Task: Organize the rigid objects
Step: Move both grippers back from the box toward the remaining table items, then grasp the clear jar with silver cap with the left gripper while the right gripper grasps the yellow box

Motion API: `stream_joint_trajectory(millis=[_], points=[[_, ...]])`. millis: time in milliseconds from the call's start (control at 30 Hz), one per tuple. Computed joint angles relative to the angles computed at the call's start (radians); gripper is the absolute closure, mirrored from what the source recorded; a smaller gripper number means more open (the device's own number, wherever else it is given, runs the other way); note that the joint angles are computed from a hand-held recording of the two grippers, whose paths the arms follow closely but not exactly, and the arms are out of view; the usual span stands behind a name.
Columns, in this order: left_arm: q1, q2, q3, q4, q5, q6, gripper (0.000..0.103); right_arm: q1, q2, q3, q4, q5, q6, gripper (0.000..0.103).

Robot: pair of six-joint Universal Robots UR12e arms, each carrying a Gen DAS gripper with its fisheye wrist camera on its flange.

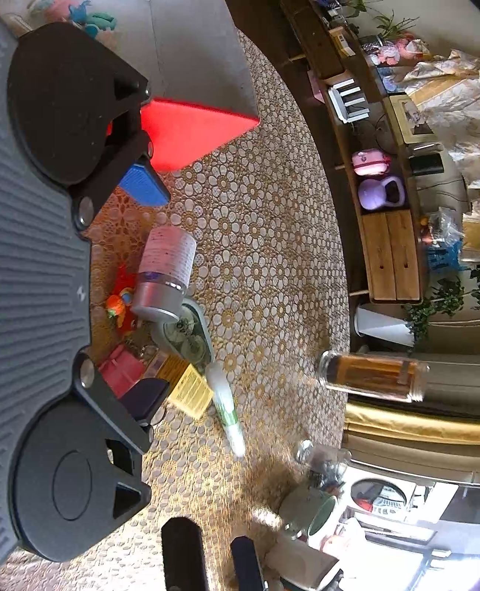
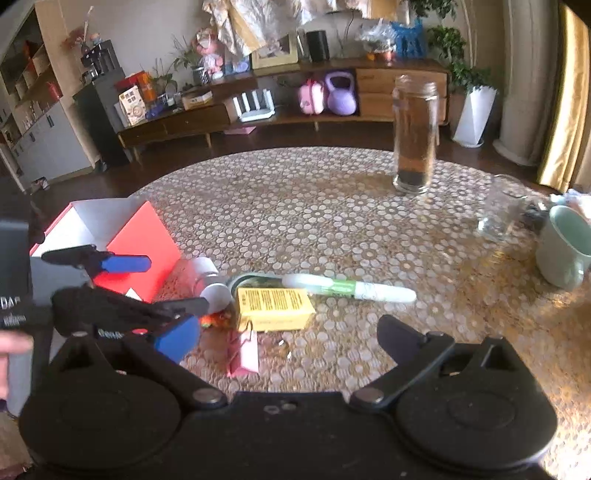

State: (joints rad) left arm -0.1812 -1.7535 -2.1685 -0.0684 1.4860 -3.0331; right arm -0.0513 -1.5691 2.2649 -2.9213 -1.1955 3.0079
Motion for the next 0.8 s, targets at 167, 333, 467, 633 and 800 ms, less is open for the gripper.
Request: stream_joint_trajectory(millis=[167, 333, 467, 633, 800], points=[[-0.009, -0.033, 0.015, 0.024, 0.037, 0.002, 0.003, 0.012, 0.057, -0.046, 0.022, 0.007, 0.024, 0.001], [-0.009, -0.050, 0.014, 0.056, 0.024, 0.022, 0.003, 0.032, 0.104, -0.080, 0.046, 0.021, 0.040, 0.001], [-0.015, -0.069, 0.022, 0.072, 0.036, 0.013, 0.003, 0.043, 0.131, -0.100, 0.055, 0.017, 0.064, 0.001], [0.001, -0.084, 0.026, 0.077, 0.012, -0.044, 0.004, 0.053, 0.157, -0.127, 0.076, 0.001, 0.151, 0.002], [0.015, -0.097, 0.027, 0.076, -0.030, -0.065, 0.004, 0.072, 0.178, -0.152, 0.096, -0.055, 0.242, 0.002]])
